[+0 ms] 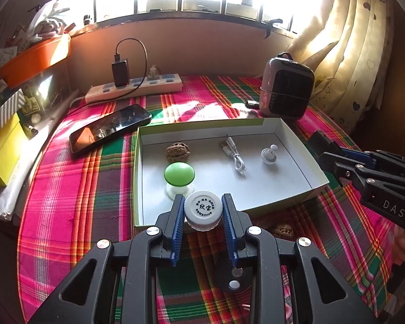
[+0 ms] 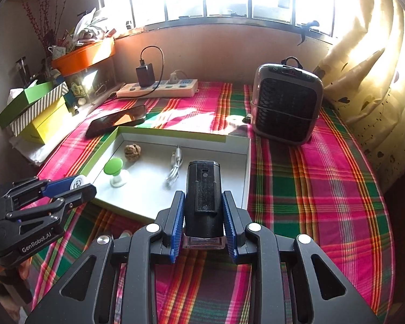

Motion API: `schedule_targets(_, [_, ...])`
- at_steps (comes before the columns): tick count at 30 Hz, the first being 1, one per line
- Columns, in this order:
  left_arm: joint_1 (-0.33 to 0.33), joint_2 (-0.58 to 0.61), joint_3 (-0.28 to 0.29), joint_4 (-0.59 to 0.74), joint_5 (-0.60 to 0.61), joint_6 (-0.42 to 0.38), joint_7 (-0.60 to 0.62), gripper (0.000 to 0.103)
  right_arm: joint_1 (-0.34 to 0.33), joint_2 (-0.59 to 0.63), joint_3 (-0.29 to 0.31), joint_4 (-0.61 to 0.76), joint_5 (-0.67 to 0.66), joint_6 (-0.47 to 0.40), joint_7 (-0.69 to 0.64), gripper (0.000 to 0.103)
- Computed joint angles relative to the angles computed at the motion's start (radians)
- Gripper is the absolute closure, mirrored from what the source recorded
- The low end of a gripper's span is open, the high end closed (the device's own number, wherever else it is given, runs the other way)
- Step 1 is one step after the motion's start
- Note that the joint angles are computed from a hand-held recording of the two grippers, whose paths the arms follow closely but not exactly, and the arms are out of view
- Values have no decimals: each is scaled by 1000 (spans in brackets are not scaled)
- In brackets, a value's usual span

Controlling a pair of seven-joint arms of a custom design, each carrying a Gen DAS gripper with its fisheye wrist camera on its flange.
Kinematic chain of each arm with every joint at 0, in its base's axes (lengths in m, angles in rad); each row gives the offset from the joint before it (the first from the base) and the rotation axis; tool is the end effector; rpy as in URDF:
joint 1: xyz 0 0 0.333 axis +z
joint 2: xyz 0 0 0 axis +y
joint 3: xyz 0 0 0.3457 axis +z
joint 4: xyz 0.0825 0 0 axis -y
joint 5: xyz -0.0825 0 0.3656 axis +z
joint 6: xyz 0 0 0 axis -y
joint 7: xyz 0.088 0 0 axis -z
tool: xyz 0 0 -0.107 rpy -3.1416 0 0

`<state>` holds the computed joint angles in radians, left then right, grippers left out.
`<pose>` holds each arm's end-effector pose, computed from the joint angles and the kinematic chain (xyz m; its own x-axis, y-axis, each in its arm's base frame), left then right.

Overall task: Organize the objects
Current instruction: 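Carry the white jar and the black device up over the box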

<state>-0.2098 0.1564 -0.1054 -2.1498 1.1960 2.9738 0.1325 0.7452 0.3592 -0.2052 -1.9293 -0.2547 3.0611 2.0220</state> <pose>0.5207 -0.2350 0.4171 -0.0289 -0.9965 0.0790 -0.7122 -0.0350 -0.7011 0.5506 0.3717 0.4351 0.3878 -0.9202 -0.0535 -0.6662 -0.2397 -0.7062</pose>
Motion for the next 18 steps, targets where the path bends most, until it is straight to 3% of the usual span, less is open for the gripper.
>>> schedule_targets(3, [2, 19, -1, 22, -28, -2, 30, 78, -56, 34, 67, 59, 52, -28, -51, 74])
schedule_targets(7, [-4, 45, 4, 49, -69, -4, 76, 78, -85, 92, 110, 147, 97, -76, -102, 74])
schedule_targets(18, [-29, 122, 35, 116, -184, 9, 199, 78, -107, 228, 136, 347, 163, -210, -158, 74])
